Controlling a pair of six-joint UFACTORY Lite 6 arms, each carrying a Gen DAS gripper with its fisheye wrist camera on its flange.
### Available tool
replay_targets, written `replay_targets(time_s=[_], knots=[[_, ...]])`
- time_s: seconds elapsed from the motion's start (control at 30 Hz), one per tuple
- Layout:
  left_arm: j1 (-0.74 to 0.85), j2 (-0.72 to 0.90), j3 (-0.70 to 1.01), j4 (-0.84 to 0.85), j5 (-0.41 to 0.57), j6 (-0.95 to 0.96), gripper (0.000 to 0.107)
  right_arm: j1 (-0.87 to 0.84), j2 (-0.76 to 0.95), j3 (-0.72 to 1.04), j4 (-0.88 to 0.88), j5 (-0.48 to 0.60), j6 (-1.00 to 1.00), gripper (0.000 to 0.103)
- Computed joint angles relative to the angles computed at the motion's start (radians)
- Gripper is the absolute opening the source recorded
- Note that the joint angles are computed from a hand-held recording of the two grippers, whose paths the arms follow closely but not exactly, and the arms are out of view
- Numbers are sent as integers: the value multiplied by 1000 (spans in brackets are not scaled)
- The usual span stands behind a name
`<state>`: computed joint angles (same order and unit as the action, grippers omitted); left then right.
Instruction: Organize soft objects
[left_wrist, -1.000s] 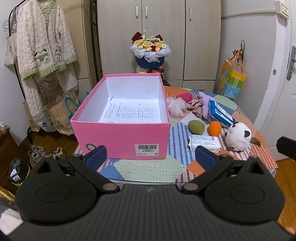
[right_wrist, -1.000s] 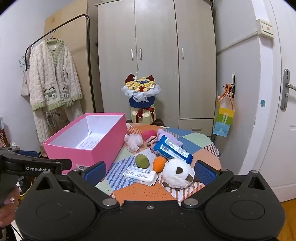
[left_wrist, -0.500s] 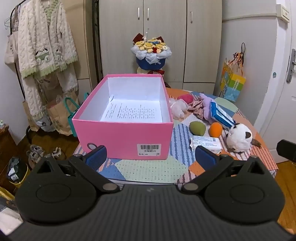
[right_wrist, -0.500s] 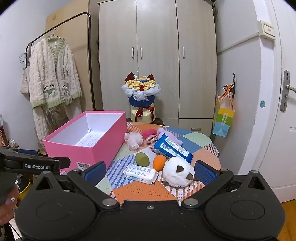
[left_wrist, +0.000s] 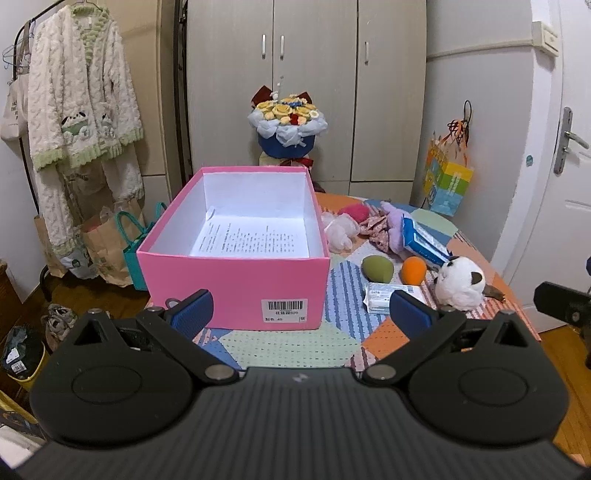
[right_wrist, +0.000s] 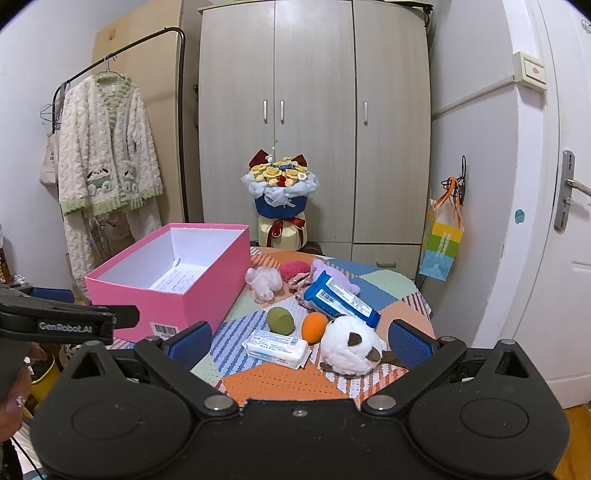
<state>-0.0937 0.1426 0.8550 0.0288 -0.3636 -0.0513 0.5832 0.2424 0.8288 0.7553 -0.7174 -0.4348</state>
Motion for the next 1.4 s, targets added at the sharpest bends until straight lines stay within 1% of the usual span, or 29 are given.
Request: replay_targets(time_s=[0.17, 0.7, 0.87, 1.17, 1.3, 1.4], knots=[[-3, -20, -24, -15, -20, 19, 103, 13, -11, -14, -3, -18, -7, 103], [-1, -28, -35, -59, -30, 75, 103, 10, 7, -12, -3, -36, -1, 103], [9, -26, -35, -31, -26, 55, 103, 6, 15, -12, -6, -36, 5, 103], [8, -3, -16, -31, -25, 48, 103, -8, 16, 3, -10, -20, -3, 103], [5, 15, 9, -16, -30, 28, 103, -24, 16, 14, -27, -12, -12, 103], [2, 27, 37, 17, -36, -12, 102, -44, 10, 19, -74, -5, 3, 103]])
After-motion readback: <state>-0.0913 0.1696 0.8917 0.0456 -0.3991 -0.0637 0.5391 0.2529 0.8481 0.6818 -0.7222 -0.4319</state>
